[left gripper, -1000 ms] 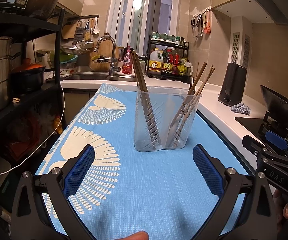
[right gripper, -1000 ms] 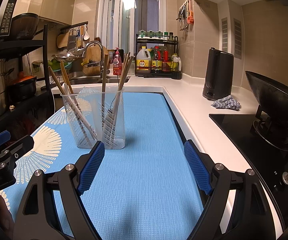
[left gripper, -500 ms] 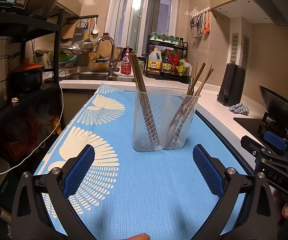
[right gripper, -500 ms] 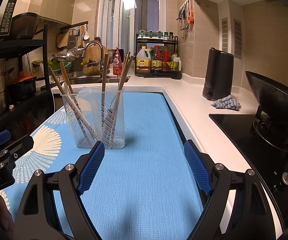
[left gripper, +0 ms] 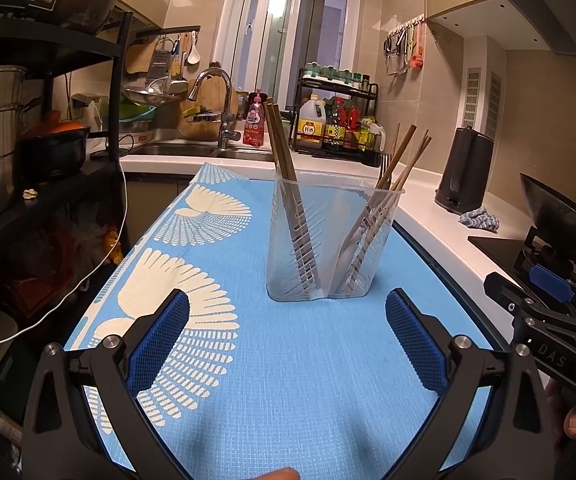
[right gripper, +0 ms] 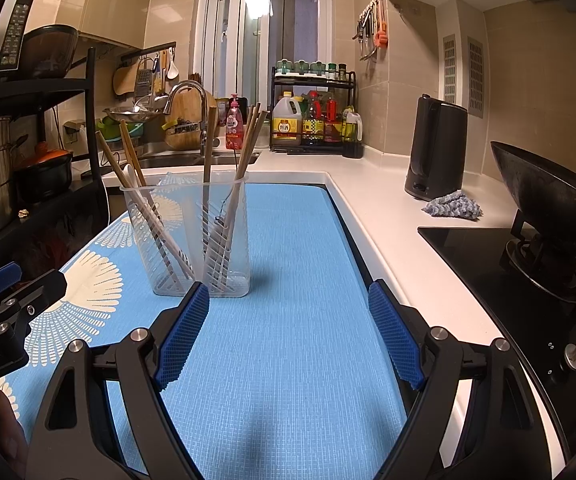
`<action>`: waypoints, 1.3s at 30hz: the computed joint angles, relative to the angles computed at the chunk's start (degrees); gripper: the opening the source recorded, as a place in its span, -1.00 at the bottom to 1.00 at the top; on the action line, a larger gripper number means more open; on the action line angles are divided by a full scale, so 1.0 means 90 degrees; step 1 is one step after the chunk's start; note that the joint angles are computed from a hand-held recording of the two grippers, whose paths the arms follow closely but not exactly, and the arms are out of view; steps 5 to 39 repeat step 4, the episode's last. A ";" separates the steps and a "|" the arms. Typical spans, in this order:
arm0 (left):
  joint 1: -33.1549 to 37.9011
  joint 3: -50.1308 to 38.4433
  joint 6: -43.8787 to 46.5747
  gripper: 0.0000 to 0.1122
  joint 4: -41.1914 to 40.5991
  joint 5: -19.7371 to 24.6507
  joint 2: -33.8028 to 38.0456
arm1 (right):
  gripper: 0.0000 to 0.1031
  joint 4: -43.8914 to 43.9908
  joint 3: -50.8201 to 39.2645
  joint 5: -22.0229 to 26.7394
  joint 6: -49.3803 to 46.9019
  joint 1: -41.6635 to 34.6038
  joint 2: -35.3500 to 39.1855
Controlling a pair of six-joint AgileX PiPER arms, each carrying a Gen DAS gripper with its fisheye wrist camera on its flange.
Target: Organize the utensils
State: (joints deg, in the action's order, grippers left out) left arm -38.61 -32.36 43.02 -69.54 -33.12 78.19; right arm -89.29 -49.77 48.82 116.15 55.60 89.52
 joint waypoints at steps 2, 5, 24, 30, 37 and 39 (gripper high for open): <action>-0.0024 -0.0015 0.0079 0.70 -0.0076 -0.0039 0.0018 | 0.57 -0.0010 0.0007 -0.0001 0.0012 -0.0001 0.0001; -0.0009 -0.0008 0.0058 0.70 -0.0077 -0.0018 0.0008 | 0.57 0.0005 -0.0001 -0.0004 -0.0006 -0.0003 -0.0002; -0.0009 -0.0008 0.0058 0.70 -0.0077 -0.0018 0.0008 | 0.57 0.0005 -0.0001 -0.0004 -0.0006 -0.0003 -0.0002; -0.0009 -0.0008 0.0058 0.70 -0.0077 -0.0018 0.0008 | 0.57 0.0005 -0.0001 -0.0004 -0.0006 -0.0003 -0.0002; -0.0009 -0.0008 0.0058 0.70 -0.0077 -0.0018 0.0008 | 0.57 0.0005 -0.0001 -0.0004 -0.0006 -0.0003 -0.0002; -0.0009 -0.0008 0.0058 0.70 -0.0077 -0.0018 0.0008 | 0.57 0.0005 -0.0001 -0.0004 -0.0006 -0.0003 -0.0002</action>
